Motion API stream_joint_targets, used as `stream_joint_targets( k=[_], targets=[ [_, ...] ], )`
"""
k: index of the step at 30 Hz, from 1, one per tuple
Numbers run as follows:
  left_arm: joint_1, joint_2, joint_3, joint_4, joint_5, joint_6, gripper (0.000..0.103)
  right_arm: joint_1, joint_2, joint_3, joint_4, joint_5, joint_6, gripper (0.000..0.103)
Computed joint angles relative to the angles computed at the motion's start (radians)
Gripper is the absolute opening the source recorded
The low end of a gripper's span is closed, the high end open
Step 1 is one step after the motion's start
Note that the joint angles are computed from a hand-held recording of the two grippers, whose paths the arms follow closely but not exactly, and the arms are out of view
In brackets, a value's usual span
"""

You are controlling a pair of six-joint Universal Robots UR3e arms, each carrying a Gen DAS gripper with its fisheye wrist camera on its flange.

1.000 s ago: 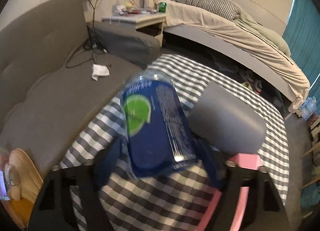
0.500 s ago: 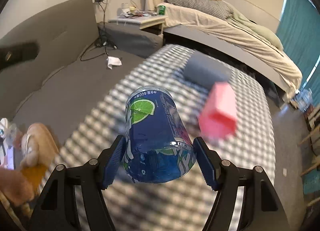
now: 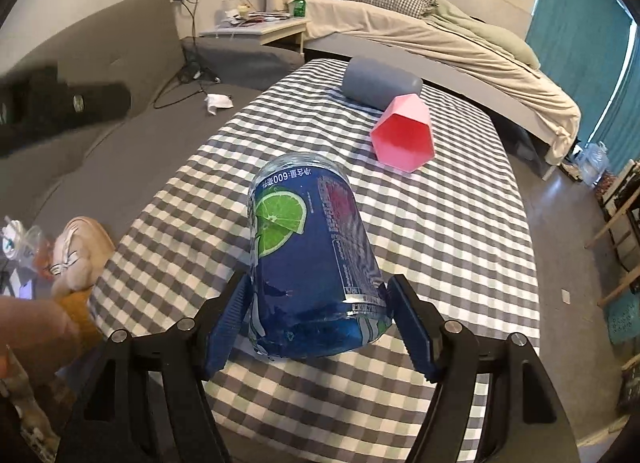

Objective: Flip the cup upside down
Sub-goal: 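Lift the cup with the right gripper toward the left gripper while the left gripper grasps it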

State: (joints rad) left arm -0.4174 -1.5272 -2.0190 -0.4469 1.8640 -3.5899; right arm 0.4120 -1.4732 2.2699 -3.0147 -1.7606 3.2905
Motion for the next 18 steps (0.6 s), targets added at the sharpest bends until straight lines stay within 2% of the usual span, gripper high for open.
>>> stream_joint_targets(
  k=[1,3,5,10,14,18],
  targets=[
    [-0.002,-0.004,0.003,-0.009,0.008,-0.012,0.097,-0.014,-0.005,0.005,-0.002,0.030,-0.003,0.071],
    [-0.012,-0.017,0.018,-0.023,0.029,-0.032,0.097,-0.067,-0.059,0.056,-0.026,0.111,-0.014,0.081],
    [-0.020,-0.027,0.030,-0.031,0.039,-0.044,0.097,-0.130,-0.144,0.122,-0.049,0.176,-0.038,0.084],
    [-0.063,-0.102,0.139,-0.087,0.016,-0.064,0.097,-0.378,-0.419,0.184,0.093,0.347,-0.157,0.085],
    [-0.135,-0.225,0.292,-0.157,0.007,-0.071,0.097,-0.547,-0.499,0.133,0.207,0.390,-0.294,0.085],
    [-0.185,-0.353,0.454,-0.248,-0.008,-0.083,0.097,-0.687,-0.531,0.199,0.154,0.446,-0.381,0.085]
  ],
)
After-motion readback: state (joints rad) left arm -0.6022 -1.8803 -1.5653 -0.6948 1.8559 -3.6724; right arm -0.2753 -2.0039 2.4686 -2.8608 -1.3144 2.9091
